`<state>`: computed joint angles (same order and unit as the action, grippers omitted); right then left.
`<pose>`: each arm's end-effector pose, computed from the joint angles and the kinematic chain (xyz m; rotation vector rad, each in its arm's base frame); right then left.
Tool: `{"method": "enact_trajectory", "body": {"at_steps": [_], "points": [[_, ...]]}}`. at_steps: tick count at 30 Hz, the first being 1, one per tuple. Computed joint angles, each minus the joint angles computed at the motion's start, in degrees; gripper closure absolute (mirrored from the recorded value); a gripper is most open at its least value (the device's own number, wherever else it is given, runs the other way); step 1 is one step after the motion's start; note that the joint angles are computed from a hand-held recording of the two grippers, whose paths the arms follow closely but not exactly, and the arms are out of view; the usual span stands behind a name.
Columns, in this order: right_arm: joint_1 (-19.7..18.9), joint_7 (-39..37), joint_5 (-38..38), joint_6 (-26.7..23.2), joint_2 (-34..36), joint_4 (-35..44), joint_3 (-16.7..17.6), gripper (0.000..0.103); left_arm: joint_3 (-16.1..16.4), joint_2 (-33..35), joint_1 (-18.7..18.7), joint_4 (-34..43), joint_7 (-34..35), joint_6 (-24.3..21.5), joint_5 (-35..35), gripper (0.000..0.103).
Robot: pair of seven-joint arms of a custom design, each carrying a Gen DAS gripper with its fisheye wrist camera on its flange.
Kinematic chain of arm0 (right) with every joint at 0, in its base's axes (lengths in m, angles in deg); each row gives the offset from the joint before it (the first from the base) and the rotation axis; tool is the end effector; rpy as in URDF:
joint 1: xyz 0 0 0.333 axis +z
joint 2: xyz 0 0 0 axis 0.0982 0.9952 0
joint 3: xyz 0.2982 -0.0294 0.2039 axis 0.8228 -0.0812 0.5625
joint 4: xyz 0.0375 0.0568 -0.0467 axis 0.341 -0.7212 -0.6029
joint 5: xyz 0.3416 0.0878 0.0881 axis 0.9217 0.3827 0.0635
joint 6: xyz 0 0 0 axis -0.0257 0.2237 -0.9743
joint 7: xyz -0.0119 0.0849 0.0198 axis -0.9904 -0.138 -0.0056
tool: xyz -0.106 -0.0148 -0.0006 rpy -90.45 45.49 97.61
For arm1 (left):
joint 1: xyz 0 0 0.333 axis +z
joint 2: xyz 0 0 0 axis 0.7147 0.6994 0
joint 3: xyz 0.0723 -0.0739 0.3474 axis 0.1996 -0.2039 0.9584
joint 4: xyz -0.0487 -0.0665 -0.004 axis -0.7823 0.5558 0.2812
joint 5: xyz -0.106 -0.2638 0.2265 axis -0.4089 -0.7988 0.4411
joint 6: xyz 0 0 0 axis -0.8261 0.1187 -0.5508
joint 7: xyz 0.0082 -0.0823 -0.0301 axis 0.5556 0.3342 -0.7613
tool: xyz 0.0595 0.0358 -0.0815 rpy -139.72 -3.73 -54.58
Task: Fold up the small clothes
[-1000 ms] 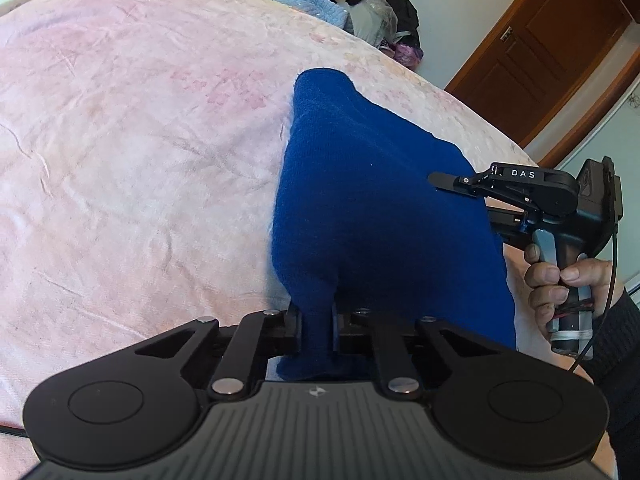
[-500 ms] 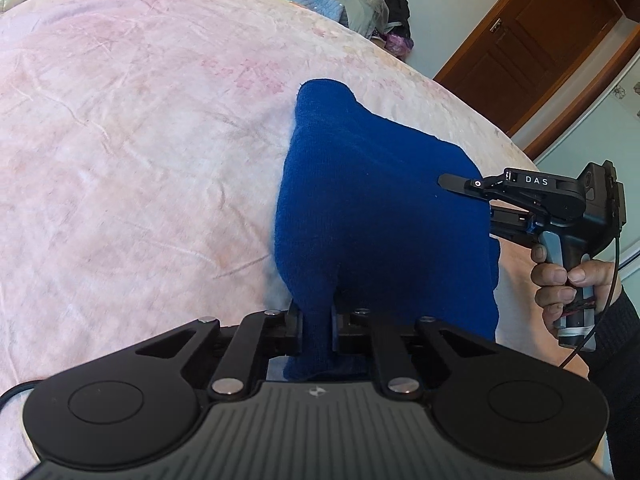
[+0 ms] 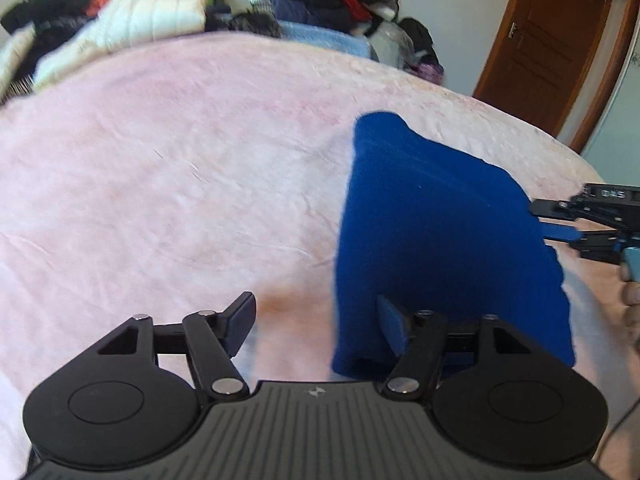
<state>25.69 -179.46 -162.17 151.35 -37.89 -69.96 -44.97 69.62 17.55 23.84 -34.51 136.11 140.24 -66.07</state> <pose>0.5472 0.2826 0.4171 -0.9841 1.9888 -0.4070 0.6462 -0.3553 0.4232 -1.3825 2.2593 -1.0689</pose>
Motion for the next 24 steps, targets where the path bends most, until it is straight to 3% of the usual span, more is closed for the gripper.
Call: {"method": "enact_trajectory", "body": {"at_steps": [2, 3, 5, 7, 8, 11, 12, 13, 14, 16, 18, 19, 21, 22, 24], "points": [[7.22, -13.70, 8.37, -7.77, -3.39, -2.55, -1.82, 0.062, 4.45, -2.60, -3.32, -5.70, 0.04, 7.85, 2.23, 0.036], [10.60, -14.76, 7.29, -8.73, -4.24, -2.83, -3.21, 0.055, 4.94, -3.30, -3.84, -7.48, 0.45, 10.16, 2.40, 0.036], [13.01, -14.38, 4.21, -8.94, -3.65, -1.23, -1.99, 0.046, 3.16, -4.26, -2.90, -10.25, 2.21, 12.89, 2.24, 0.036], [12.14, -15.60, 4.15, -6.41, -1.22, 1.58, 0.40, 0.045, 2.00, -4.73, -2.66, -12.07, 4.24, 13.34, 2.27, 0.036], [10.05, -17.55, 4.99, -6.76, 0.25, 2.86, 3.34, 0.045, 2.15, -4.89, -3.19, -12.90, 5.06, 13.71, 2.19, 0.036], [6.25, -32.62, 18.39, -11.65, 4.19, 5.10, 9.24, 0.046, 0.68, -4.13, -2.98, -14.47, 7.47, 15.93, 2.84, 0.036], [6.84, -34.13, 20.89, -11.43, 5.30, 4.96, 8.20, 0.049, 2.60, -3.82, -4.97, -14.09, 8.06, 14.46, 0.93, 0.036], [9.44, -31.74, 19.37, -11.59, 4.64, 4.24, 5.66, 0.049, 2.53, -3.43, -4.97, -13.92, 7.62, 13.95, 0.10, 0.035], [12.60, -26.62, 16.03, -9.47, 4.12, 3.30, 1.64, 0.050, 0.45, -3.19, -3.07, -15.00, 6.89, 16.64, 0.40, 0.035], [18.14, -24.69, 19.02, -9.56, 2.13, 1.45, -3.70, 0.050, 1.44, -3.37, -4.21, -15.54, 8.57, 17.49, -1.25, 0.035], [22.50, -25.82, 23.15, -17.01, 0.75, 0.95, -4.83, 0.045, 2.04, -3.75, -5.17, -15.98, 8.55, 17.45, -2.60, 0.034], [23.87, -25.78, 23.95, -22.87, 0.53, 1.25, -3.71, 0.041, 1.88, -3.46, -5.15, -15.82, 8.63, 17.86, -2.96, 0.029], [27.01, -28.12, 28.53, -36.23, 1.81, 3.56, -1.77, 0.017, 2.53, -2.43, -6.06, -15.80, 8.82, 20.29, -4.03, 0.019], [28.57, -29.21, 31.22, -40.74, 2.89, 4.79, -1.52, 0.011, 3.49, -2.46, -7.16, -15.75, 8.97, 20.35, -5.01, 0.019], [29.47, -30.87, 34.54, -43.69, 4.74, 5.79, -0.78, 0.009, 3.65, -2.64, -7.48, -15.72, 9.57, 20.17, -5.75, 0.018]]}}
